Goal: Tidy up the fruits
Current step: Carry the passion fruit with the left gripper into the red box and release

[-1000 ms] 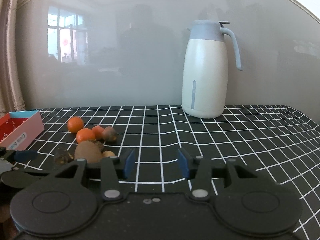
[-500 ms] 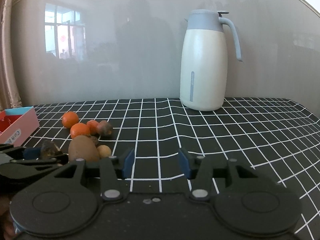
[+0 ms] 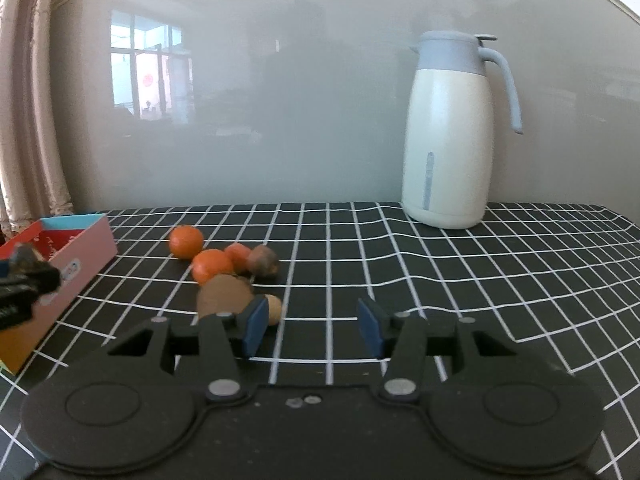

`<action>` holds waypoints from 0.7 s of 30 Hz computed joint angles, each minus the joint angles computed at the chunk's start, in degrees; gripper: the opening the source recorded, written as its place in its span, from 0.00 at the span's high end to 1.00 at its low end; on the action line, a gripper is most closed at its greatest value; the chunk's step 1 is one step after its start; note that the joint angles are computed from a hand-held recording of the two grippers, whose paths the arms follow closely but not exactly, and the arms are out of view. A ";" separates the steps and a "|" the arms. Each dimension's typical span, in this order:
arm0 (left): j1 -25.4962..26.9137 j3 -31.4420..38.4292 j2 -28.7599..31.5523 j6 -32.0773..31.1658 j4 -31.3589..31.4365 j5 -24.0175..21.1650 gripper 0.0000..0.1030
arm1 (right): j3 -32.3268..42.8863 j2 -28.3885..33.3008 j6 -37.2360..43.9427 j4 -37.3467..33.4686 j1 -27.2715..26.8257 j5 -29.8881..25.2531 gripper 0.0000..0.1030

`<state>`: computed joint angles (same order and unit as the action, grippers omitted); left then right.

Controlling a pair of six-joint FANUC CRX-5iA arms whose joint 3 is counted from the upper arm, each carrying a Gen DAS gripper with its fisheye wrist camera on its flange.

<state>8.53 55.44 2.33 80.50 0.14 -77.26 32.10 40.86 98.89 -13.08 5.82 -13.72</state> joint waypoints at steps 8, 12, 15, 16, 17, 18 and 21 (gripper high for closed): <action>9.49 -3.33 -2.75 0.01 0.38 1.21 0.55 | -1.04 -0.40 -0.45 0.75 1.69 1.11 0.53; 13.86 -3.21 -2.12 0.33 0.30 -0.40 0.55 | -1.21 -0.37 0.62 0.39 2.41 1.52 0.53; 14.82 -2.66 -1.32 0.47 -1.06 -1.99 0.55 | -1.23 -0.47 2.33 -0.79 2.77 1.67 0.52; 14.66 -2.77 -1.36 0.13 -1.74 -1.97 0.55 | -1.26 -0.51 2.72 -1.05 2.91 1.76 0.52; 14.33 -2.38 -1.20 -0.18 -2.17 -2.30 0.51 | -1.42 -0.65 3.07 -1.37 3.01 1.85 0.51; 14.48 -2.53 -1.30 -0.77 -1.52 -2.01 0.44 | -1.55 -0.76 3.45 -1.64 3.10 1.97 0.50; 13.23 -5.52 -3.67 -1.19 -2.39 2.27 0.13 | -1.87 -1.15 5.45 -3.40 3.26 2.35 0.42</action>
<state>21.76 49.92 -1.34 79.32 -2.25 -74.98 30.23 39.71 104.34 -16.47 9.08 -11.36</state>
